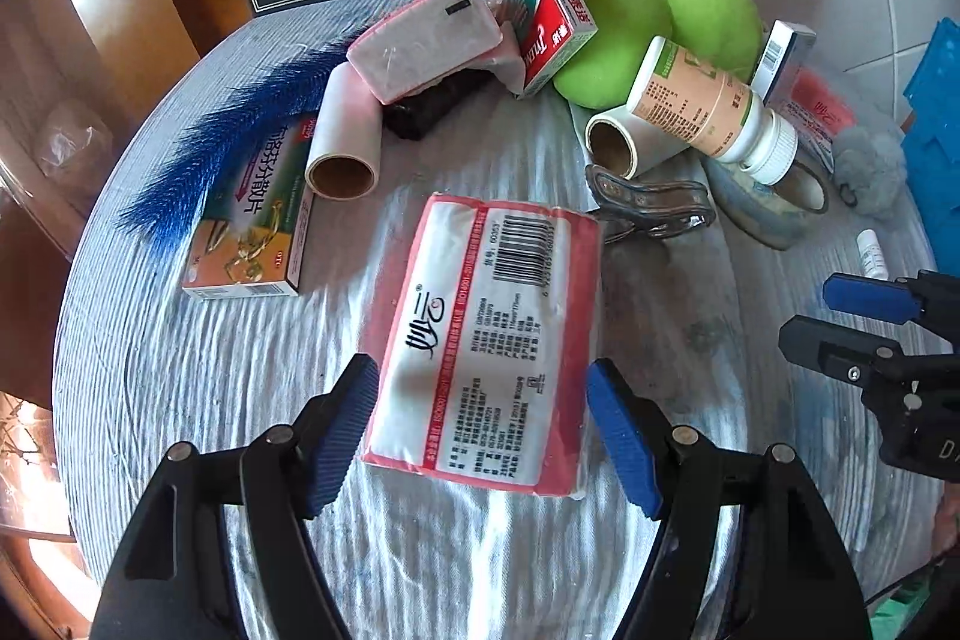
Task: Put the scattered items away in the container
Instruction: 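Grasp the pink-edged tissue pack with the left tool while the right tool grasps the metal clip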
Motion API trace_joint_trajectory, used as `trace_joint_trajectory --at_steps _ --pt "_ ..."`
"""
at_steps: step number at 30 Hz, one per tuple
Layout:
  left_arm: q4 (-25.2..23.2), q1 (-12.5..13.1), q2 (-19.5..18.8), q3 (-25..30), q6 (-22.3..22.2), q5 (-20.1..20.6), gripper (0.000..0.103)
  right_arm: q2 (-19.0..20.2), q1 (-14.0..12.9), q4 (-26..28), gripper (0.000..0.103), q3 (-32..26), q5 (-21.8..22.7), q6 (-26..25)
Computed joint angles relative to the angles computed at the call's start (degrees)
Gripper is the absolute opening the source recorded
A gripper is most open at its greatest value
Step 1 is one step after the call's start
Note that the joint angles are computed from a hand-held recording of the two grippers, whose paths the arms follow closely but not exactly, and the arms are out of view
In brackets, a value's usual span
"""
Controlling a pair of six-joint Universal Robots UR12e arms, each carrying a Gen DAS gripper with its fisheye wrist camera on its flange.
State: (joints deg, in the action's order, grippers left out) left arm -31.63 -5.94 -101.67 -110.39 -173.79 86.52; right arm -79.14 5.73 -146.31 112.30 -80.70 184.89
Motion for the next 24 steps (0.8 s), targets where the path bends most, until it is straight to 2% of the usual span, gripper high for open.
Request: trace_joint_trajectory --at_steps 2,3,8,9,12,15,16,17,20,24 --pt "0.54 0.11 0.06 0.17 0.59 -0.02 0.071 -0.22 0.61 -0.61 0.088 0.15 -0.62 1.11" --pt "0.33 0.16 -0.13 0.48 1.13 -0.04 0.071 -0.22 0.88 -0.87 0.089 0.04 -1.00 1.36" --pt "-4.92 0.39 -2.02 2.53 4.58 -3.11 0.072 0.75 2.19 -2.17 0.089 -1.43 -4.90 4.37" --pt "-3.95 0.03 -2.32 2.40 5.27 -2.37 0.078 0.98 2.31 -2.31 0.089 -1.70 -5.35 5.07" --pt "-3.80 -1.19 -3.92 3.32 7.09 1.41 0.085 1.50 2.59 -1.72 0.089 -2.37 -6.64 6.50" --pt "-7.61 0.38 -5.66 5.21 4.85 -2.50 0.085 2.33 2.67 -0.92 0.089 -2.93 -6.89 7.74" --pt "-6.77 1.13 -5.71 5.14 3.43 -3.84 0.083 2.65 2.64 -0.90 0.089 -3.09 -6.58 8.17" --pt "-5.30 1.54 -5.66 4.98 2.57 -3.60 0.080 2.93 2.66 -1.04 0.089 -3.19 -6.29 8.50" --pt "-0.11 2.40 -5.41 4.22 1.95 -1.30 0.079 4.47 2.89 -1.11 0.089 -4.27 -6.03 8.63" --pt "0.90 3.65 -5.03 4.08 1.96 -2.65 0.079 6.86 2.90 -1.50 0.086 -6.28 -5.61 8.20"
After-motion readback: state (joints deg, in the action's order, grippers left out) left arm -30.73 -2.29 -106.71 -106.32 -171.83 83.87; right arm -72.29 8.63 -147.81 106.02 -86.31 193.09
